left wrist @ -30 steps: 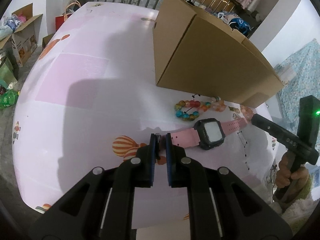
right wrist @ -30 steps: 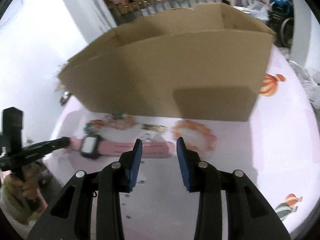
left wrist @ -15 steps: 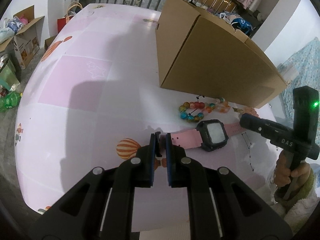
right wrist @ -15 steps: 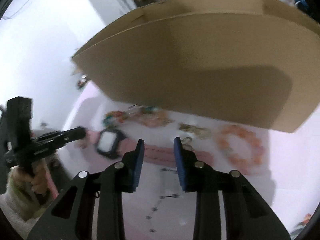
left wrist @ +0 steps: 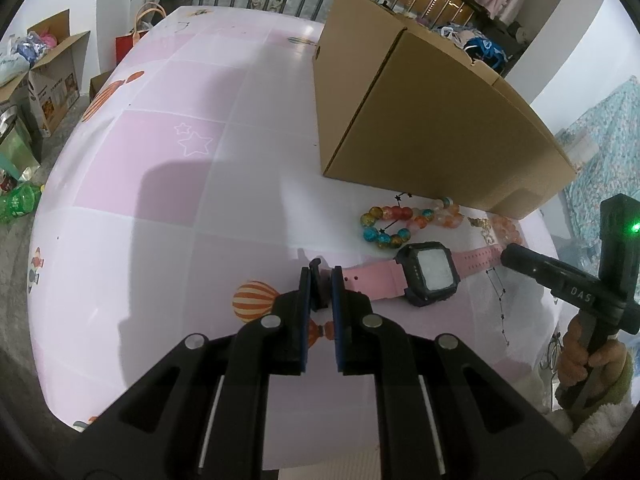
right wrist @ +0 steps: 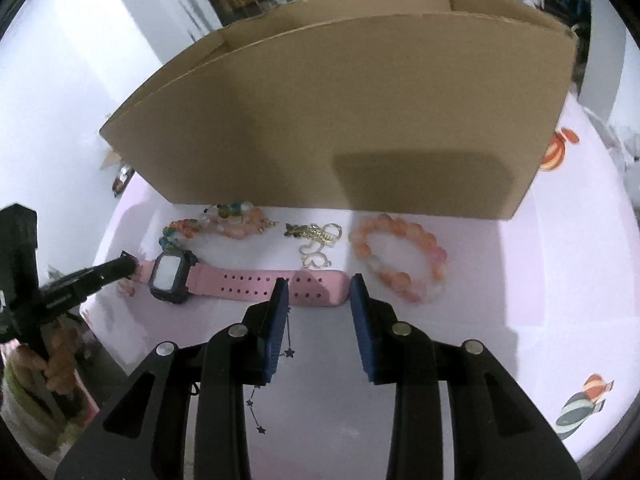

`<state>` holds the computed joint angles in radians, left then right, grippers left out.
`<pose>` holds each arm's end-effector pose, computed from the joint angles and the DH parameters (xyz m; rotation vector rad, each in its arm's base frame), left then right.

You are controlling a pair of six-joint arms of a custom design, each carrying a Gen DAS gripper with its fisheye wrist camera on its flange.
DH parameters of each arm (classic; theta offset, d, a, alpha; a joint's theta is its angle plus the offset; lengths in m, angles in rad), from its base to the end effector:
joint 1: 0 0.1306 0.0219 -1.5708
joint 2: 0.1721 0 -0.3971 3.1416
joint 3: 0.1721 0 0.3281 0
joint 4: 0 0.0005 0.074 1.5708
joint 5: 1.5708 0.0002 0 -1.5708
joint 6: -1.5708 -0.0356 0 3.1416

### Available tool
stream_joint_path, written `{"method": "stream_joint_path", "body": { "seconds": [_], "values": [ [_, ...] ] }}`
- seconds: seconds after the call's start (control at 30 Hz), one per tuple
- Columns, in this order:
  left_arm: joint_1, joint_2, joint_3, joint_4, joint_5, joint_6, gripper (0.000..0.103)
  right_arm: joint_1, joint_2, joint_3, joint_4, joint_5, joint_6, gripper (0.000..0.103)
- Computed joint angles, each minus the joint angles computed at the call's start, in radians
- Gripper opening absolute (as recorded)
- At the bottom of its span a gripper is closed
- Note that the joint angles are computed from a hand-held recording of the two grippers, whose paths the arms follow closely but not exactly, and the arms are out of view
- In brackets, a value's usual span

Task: Organize jewelry
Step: 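Lower the right tool onto the pink watch strap and close on it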

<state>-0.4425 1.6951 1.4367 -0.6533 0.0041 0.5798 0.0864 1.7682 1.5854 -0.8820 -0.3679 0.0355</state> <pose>0.4715 -0.2241 0.3398 -0.1721 2.5295 -0.4287 0.5367 0.0588 0.3474 -0.2835 2.5905 0.5012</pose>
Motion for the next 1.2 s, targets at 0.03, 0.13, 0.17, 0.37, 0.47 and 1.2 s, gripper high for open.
{"method": "stream_joint_path", "body": {
  "seconds": [0.03,0.13,0.17,0.37,0.47,1.2],
  "values": [
    [0.000,0.000,0.001,-0.001,-0.001,0.000,0.009,-0.001,0.000,-0.001,0.001,-0.005,-0.001,0.034],
    [0.000,0.001,0.002,-0.004,-0.003,0.001,0.009,-0.011,0.001,-0.002,-0.007,-0.038,-0.007,0.039],
    [0.000,0.001,0.002,-0.004,-0.003,0.002,0.009,-0.017,0.002,-0.001,-0.013,-0.055,-0.018,0.039],
    [0.001,0.001,0.003,-0.006,-0.003,0.001,0.009,-0.050,-0.005,-0.006,-0.023,-0.190,-0.090,0.046],
    [0.001,0.001,0.003,-0.006,-0.002,0.002,0.009,-0.048,-0.011,-0.015,-0.006,-0.214,-0.097,0.053],
    [-0.002,0.004,0.006,-0.011,-0.006,0.000,0.009,-0.041,-0.021,-0.013,-0.019,-0.161,-0.078,0.057]
  ]
}}
